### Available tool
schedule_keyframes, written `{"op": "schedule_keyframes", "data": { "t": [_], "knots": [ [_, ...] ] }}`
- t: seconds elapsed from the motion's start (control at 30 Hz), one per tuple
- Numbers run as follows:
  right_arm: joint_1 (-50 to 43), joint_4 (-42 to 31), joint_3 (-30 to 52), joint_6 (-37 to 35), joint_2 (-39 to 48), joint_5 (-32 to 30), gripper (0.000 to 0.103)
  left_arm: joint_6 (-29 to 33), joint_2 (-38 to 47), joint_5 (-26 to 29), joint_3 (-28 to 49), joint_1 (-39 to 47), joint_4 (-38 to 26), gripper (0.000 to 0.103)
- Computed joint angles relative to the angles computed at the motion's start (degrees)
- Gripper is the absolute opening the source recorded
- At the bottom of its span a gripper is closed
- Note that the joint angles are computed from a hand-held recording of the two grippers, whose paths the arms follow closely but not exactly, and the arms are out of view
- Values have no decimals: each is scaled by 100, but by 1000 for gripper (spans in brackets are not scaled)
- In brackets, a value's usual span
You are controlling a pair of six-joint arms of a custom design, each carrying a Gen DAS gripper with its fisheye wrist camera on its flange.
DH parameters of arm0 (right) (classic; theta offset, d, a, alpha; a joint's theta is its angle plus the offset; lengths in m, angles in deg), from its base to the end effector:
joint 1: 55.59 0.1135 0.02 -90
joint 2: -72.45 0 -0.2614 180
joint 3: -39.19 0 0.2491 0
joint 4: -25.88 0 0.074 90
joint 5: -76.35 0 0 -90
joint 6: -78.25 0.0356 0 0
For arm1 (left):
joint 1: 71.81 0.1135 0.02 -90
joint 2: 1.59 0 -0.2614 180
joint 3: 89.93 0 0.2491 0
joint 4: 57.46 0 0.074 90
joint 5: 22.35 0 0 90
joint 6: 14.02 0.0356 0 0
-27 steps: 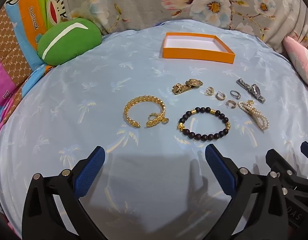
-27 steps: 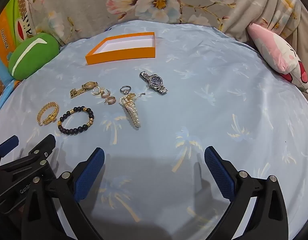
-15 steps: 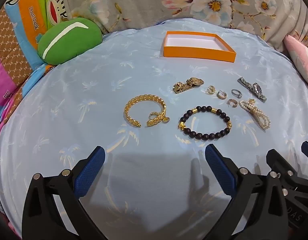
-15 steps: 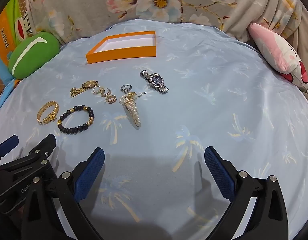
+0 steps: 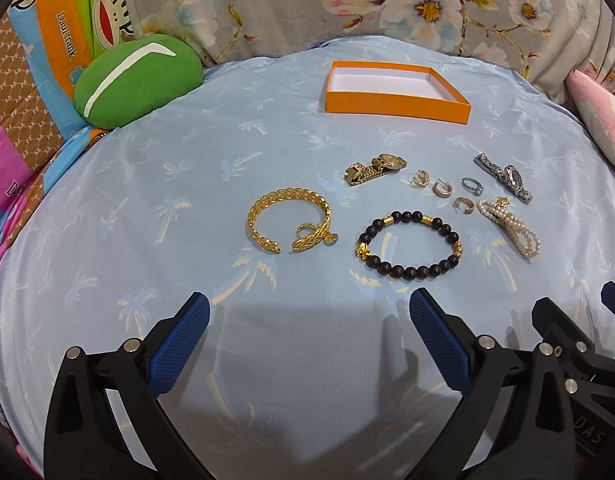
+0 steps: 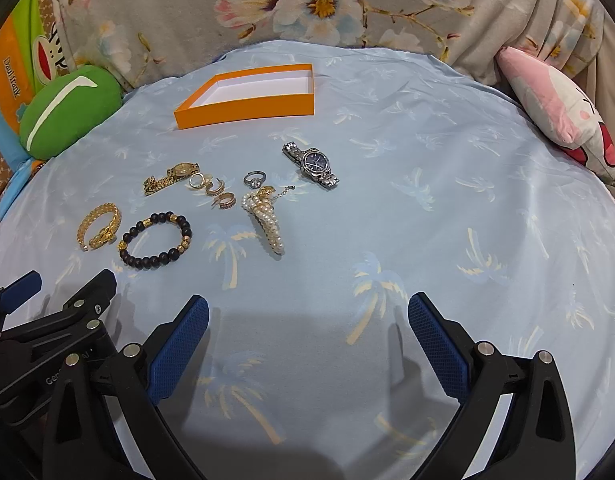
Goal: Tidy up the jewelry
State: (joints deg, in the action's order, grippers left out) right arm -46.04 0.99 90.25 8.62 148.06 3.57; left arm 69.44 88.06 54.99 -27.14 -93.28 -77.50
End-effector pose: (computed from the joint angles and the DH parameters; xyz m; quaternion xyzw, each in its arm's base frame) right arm 0.2501 0.0314 0.1811 0.1391 0.9184 -0.0472 0.3673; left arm 0.2959 -0.1080 0.1830 0.0799 0.9219 0.0111 0.3790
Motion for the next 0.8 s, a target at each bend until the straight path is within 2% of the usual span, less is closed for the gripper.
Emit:
{"op": "schedule_keyframes", "data": {
  "t": [0.8],
  "knots": [
    [3, 7, -6, 2, 1, -2, 98, -28, 38, 24, -15, -5, 58, 98]
  ]
}}
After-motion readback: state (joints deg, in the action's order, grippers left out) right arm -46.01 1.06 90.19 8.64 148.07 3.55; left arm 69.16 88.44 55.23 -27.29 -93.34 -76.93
